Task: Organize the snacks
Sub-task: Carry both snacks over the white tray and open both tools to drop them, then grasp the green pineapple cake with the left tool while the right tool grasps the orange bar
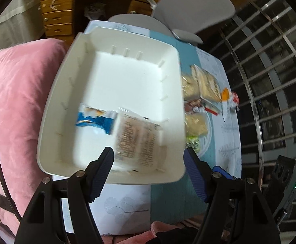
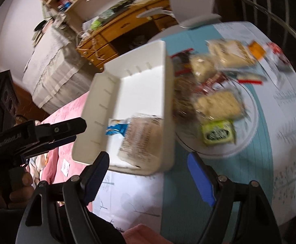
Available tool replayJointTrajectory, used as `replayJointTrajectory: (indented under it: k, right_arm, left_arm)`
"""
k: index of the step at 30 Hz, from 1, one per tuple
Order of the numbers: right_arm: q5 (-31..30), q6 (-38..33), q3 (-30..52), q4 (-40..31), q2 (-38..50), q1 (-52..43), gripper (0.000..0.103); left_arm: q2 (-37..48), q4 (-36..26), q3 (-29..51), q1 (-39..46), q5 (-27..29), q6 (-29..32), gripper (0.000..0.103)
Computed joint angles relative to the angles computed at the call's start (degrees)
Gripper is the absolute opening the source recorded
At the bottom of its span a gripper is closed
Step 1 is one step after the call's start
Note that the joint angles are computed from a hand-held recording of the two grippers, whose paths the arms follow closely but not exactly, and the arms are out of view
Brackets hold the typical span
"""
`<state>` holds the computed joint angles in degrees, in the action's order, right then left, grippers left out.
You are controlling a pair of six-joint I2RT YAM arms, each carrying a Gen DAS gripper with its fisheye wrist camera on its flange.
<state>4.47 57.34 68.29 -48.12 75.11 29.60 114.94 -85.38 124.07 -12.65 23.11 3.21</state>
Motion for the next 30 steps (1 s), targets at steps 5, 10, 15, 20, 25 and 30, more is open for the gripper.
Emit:
replayJointTrajectory:
  k: [5,10,15,20,25,30]
  right_arm:
    - [-0.57,3.55,-5.57,-1.96,-6.26,-1.85,0.08]
    - [-2.47,4.51,-10.28,-4.8,-12.72,-5.26,0.08]
    - [-5.57,1.31,-12.21,-8.39,-17.28,-10.94,0.08]
    - [-10.63,-6.94,-12.66,-12.58,-20.67,-20.64,0.08]
    - [-16.48,-18.29,-11.66,-15.99,-20.8,-32.24,0.08]
    - [-21.76,-32.09,-9.61,-18.86,-17.62,-44.9,0.08]
  left_arm:
    - [-1.01,0.77,-1.6,-4.93,-0.43,-0.56,0.07]
    - [-1.72,1.83,-2.38,-9.86,-1.37,-2.47,0.07]
    - [-1.72,2.55,-1.8,-15.07,-2.97,-5.62,0.07]
    - [0.7,1.49,2.36,-20.13,-4.98,-9.96,0.07]
    - [4.64,-0.21,7.84,-24.3,-6.91,-14.97,0.07]
    - [10.87,-4.12,16.13,-27.26,-10.14,-19.67,0.07]
